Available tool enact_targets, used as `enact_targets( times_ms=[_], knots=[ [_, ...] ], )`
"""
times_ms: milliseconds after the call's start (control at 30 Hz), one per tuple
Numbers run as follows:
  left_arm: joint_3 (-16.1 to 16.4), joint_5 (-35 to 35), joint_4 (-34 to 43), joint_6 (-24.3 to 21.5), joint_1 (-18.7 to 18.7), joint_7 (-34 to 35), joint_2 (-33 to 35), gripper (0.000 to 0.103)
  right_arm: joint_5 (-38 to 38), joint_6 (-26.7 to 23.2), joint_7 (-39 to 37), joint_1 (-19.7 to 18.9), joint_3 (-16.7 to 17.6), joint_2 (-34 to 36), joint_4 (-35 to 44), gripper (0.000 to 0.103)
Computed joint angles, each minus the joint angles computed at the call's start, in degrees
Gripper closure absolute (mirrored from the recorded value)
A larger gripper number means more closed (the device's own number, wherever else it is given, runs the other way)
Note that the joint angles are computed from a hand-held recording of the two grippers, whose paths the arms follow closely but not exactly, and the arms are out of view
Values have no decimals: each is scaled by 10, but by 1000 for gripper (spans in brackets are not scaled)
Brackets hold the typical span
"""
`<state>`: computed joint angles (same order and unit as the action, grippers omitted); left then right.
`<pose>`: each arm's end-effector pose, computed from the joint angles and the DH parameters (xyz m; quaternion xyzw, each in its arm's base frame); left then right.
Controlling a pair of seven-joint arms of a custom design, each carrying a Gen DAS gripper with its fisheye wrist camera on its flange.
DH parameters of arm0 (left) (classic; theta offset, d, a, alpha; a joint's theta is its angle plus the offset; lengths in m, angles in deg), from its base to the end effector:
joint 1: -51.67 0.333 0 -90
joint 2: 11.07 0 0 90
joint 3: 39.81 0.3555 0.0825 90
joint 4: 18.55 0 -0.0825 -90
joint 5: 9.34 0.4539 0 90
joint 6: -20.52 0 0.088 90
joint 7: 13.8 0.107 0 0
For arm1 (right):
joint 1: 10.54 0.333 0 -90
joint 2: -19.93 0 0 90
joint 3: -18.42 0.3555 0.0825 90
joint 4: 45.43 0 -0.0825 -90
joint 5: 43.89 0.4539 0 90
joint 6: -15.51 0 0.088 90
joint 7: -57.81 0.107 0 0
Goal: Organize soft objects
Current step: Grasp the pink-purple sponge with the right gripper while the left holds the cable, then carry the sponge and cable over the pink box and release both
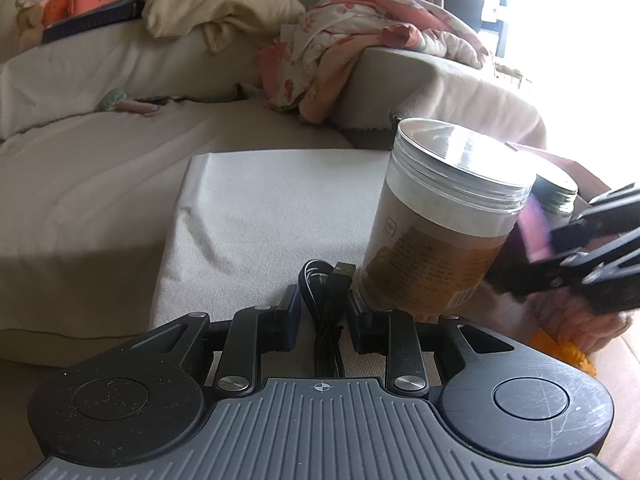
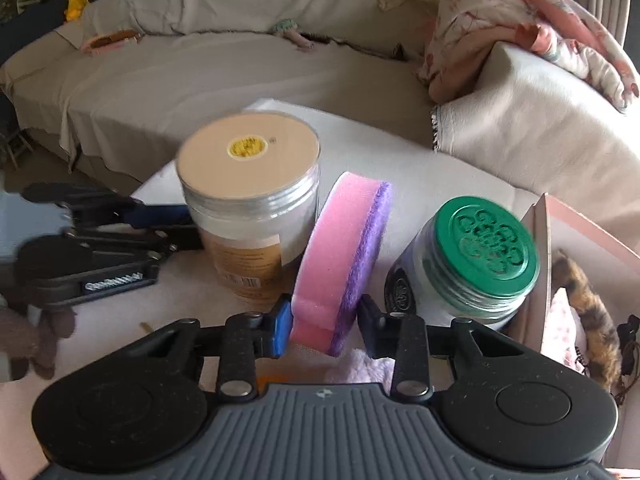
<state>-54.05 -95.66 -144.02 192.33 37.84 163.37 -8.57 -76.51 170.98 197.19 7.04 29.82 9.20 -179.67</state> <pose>0.5659 -0.2195 0.4011 -0.4313 0.7879 -0.4064 0.1674 0.4858 0.2944 0.4641 -0.7033 0.6316 -0.2246 0.2367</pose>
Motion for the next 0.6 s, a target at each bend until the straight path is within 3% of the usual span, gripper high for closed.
enact_targets(
  times_ms=[167,267,333,467,533,600],
  knots=[
    [-3,21,1,20,-4,-28,3,76,31,23,-7,-4,-6,-35,-20,69],
    [4,89,1,-13,3,-120,-3,80,21,44,-2,-23,2,-69,-35,69],
    [7,122,9,-10,8,-162,-11,81,11,59,-4,-39,10,-97,-45,69],
    [15,94,45,19,9,-127,-45,86,7,106,-19,-77,14,-172,-72,69],
    [24,86,67,-9,4,-130,-67,97,25,123,-44,-82,-2,-210,-87,69],
    [30,61,95,-43,-8,-119,-79,97,44,129,-72,-83,-22,-241,-99,69]
  ],
)
